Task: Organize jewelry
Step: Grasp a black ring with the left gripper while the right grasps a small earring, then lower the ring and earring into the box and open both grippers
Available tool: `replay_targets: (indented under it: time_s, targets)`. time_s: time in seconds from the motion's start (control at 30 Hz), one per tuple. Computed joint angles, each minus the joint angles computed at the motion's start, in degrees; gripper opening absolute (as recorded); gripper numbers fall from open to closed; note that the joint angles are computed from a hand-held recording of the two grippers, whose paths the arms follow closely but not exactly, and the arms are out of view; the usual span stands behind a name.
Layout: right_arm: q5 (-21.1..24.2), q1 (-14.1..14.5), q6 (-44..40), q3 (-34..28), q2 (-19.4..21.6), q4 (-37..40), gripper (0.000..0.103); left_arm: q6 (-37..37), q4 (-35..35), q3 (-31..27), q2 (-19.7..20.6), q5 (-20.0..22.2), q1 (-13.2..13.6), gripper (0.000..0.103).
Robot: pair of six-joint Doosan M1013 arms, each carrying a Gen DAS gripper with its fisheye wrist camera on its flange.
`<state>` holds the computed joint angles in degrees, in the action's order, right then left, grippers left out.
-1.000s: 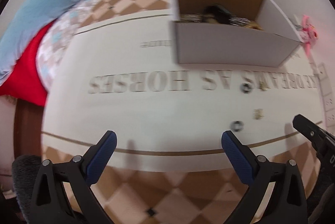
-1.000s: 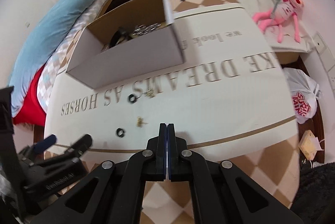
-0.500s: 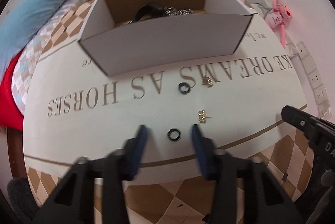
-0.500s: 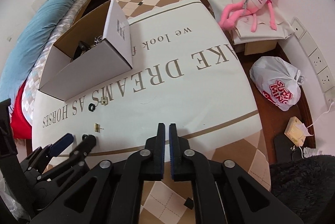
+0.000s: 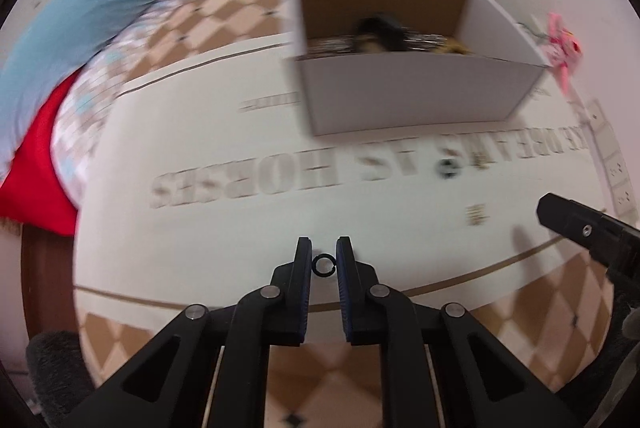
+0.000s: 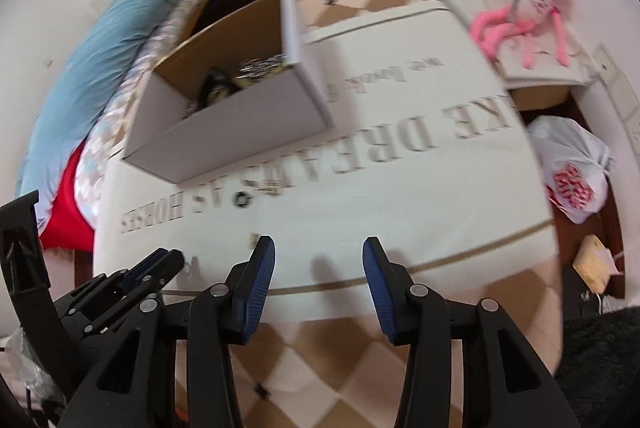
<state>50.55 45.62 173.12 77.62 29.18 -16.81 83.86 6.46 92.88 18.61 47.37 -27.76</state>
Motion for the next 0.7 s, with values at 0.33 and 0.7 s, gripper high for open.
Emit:
replay_targets:
  time_s: [0.33,0.7]
  targets:
    - [2.7,0.7,-8.9,-8.1,6.4,1.7,0.025,-2.6,1.2,1.1,0.0,0.6,1.6,0.01]
    - [2.1,1.4,-7.7,-7.4,5.9,-1.9,0.002,-0.7,-1.8,0.1,-0.2,0.7,1.9,0.01]
